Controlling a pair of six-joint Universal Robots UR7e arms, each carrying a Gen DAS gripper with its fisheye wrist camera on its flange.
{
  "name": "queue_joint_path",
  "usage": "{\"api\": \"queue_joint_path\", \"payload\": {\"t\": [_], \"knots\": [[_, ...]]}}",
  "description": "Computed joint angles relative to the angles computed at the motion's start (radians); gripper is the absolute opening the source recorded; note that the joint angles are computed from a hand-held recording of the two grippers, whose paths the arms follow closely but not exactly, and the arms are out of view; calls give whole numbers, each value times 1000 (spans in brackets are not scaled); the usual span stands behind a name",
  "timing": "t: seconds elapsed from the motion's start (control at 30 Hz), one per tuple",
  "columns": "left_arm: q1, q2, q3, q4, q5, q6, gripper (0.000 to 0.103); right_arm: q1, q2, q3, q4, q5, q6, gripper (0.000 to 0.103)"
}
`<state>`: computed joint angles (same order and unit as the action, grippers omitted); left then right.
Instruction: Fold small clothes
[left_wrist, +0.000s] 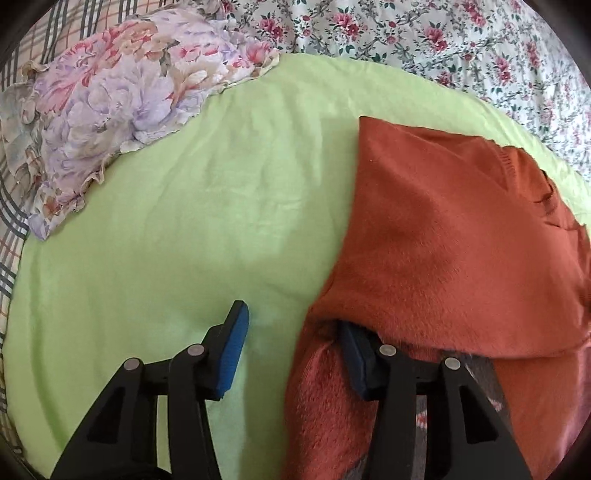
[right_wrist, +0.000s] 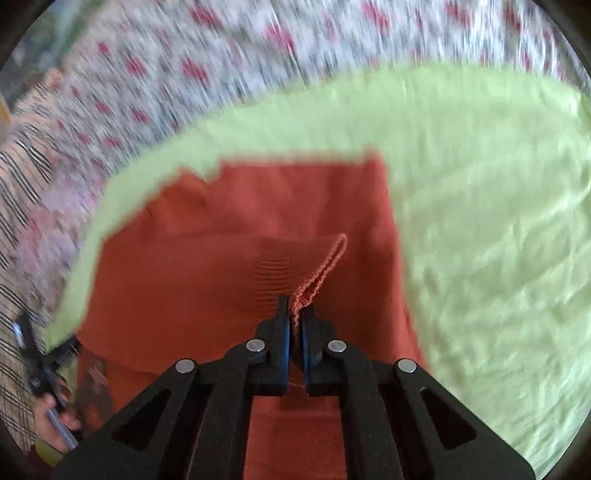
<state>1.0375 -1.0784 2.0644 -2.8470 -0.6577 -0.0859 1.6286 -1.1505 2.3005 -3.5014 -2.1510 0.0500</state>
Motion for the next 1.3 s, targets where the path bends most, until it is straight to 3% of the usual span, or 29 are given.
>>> {"api": "queue_joint_path", "payload": {"t": [0.17,0.23,0.3,0.37,0.43,0.47,0.5,0.63,0.67,0.7,0.77,0.9,1.03,1.17,1.3], "knots": [[15,-125,5,178,-185,12,49,16,13,17,-42,-72,-16,11],[14,-147,1,172,-237,45,57,44,14,20,-65,-151,-19,12],[20,-121,-40,158,-250,67,63,63,6,32,-104,-167,-27,12],[38,-66,-104,156,-268,83,63,63,-8,38,-120,-86,-37,13],[83,7,-217,225,-359,80,63,59,-10,29,-98,-16,-53,18],[98,40,-266,253,-388,69,63,52,-5,22,-80,20,-58,27],[117,84,-327,283,-417,67,63,49,-1,17,-63,32,-59,35],[149,192,-477,326,-476,95,63,43,31,-10,-17,42,-70,35],[154,208,-499,314,-493,112,55,42,42,-22,-3,44,-68,35],[158,221,-508,281,-511,131,14,41,51,-32,8,46,-68,35],[151,228,-500,232,-494,107,11,40,66,-54,30,43,-72,35],[81,205,-355,-66,-351,223,11,71,84,-60,-31,7,-131,35],[68,268,-391,-14,-177,225,10,51,105,-82,34,-64,-129,35],[54,222,-373,56,-192,186,17,62,90,-69,39,-94,-108,35],[9,101,-220,74,-145,178,26,89,34,-4,31,-17,-89,35]]}}
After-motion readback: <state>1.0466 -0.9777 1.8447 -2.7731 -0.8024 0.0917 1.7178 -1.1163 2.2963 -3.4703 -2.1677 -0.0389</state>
